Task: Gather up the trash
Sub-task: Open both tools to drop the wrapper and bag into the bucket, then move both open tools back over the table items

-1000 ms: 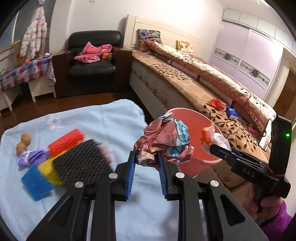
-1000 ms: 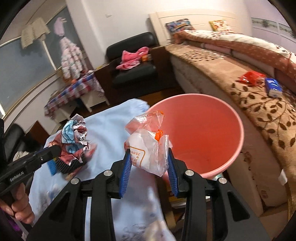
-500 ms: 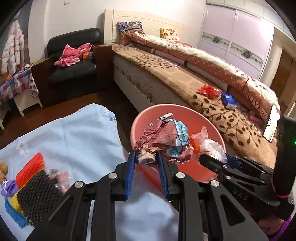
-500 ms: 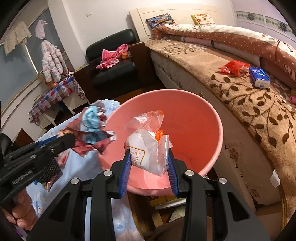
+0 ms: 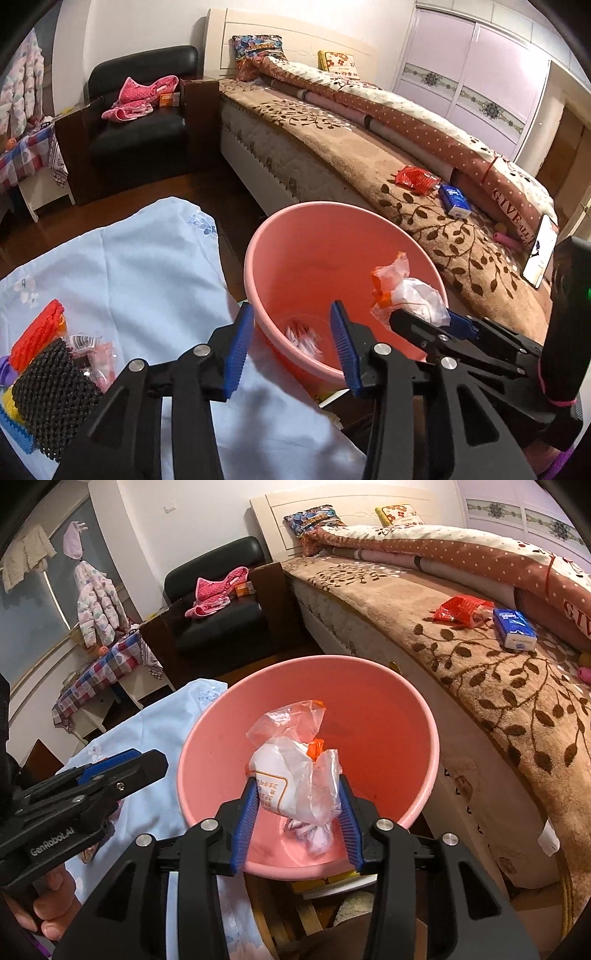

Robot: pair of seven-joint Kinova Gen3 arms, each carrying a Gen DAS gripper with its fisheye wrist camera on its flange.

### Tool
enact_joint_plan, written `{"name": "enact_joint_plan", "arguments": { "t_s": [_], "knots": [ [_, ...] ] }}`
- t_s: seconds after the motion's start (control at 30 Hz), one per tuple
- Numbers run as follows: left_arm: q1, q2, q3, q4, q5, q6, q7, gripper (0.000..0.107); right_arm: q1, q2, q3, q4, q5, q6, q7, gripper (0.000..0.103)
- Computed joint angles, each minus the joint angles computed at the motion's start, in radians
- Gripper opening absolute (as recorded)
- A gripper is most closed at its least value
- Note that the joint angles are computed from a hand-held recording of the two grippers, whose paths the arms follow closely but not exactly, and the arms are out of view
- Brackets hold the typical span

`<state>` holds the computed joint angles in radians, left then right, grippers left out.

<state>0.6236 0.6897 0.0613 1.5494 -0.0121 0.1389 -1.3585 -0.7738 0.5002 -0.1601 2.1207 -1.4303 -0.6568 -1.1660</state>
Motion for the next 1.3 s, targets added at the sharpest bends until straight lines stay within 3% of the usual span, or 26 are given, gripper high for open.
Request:
{"name": "enact_joint_plan", "arguments": {
  "t_s": [0.27,0.7,1.03,1.3],
  "knots": [
    [0.003,-0.060,-0.012,0.094,0.008,-0.071,-0.005,0.044,-0.015,-0.010,-0.008,-0.002,-0.026,-0.025,0.011,0.049],
    [-0.001,-0.160,-0.036,0.270,0.061,-0.177,-0.017,0.048,-0.092,0.004,-0.093,-0.070,-0.120,-0.173,0.148,0.049],
    [0.061,-0.225,-0.139,0.397,0.141,-0.242,-0.059,0.048,-0.124,0.039,-0.133,-0.130,-0.113,-0.196,0.173,0.049],
    [-0.014,-0.259,-0.100,0.480,0.180,-0.282,-0.091,0.048,-0.133,0.077,-0.158,-0.218,-0.152,-0.187,0.302,0.049]
  ]
}}
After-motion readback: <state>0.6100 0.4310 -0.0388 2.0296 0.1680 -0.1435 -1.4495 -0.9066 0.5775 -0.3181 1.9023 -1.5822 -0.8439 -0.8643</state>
